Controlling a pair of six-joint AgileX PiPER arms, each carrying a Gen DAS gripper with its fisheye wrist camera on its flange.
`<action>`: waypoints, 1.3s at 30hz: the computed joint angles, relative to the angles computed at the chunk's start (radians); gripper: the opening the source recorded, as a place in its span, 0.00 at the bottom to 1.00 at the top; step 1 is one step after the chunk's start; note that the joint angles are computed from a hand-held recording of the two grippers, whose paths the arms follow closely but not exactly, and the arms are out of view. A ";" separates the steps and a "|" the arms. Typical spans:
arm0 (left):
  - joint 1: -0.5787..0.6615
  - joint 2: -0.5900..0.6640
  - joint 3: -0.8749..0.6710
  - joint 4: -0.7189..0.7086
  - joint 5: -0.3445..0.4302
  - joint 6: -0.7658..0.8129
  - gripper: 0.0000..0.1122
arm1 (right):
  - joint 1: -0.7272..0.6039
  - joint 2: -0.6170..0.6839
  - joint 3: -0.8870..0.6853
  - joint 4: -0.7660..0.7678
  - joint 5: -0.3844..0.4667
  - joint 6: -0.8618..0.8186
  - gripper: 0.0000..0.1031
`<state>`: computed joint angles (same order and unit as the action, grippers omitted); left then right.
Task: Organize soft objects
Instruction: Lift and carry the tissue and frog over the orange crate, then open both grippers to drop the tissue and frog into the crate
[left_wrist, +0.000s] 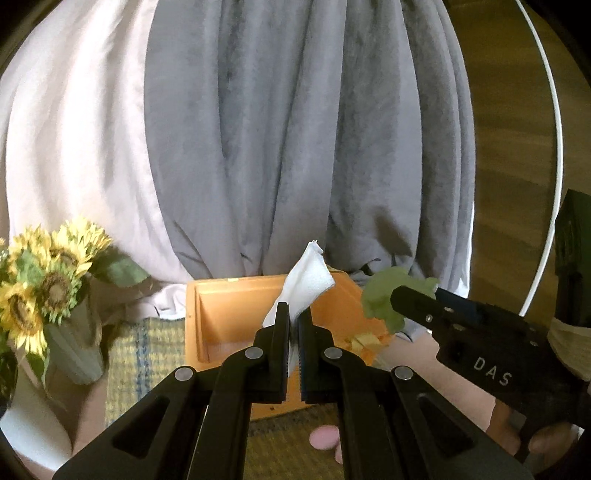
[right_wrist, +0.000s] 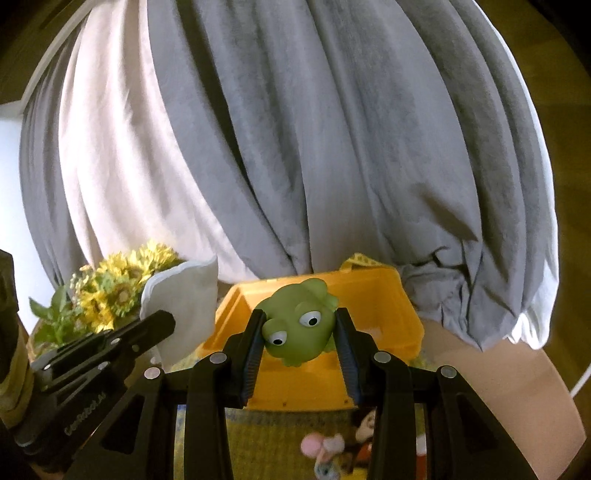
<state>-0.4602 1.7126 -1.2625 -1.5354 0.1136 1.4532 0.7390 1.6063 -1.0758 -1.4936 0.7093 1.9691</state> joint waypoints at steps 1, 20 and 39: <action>0.004 0.018 -0.022 0.044 0.003 -0.038 0.05 | -0.018 0.011 -0.014 -0.005 -0.012 -0.004 0.37; -0.004 0.401 -0.503 1.161 0.096 -1.089 0.05 | -0.276 0.229 -0.249 0.157 -0.197 -0.289 0.37; -0.017 0.642 -0.864 1.520 0.330 -1.414 0.36 | -0.406 0.434 -0.486 0.580 -0.259 -0.737 0.57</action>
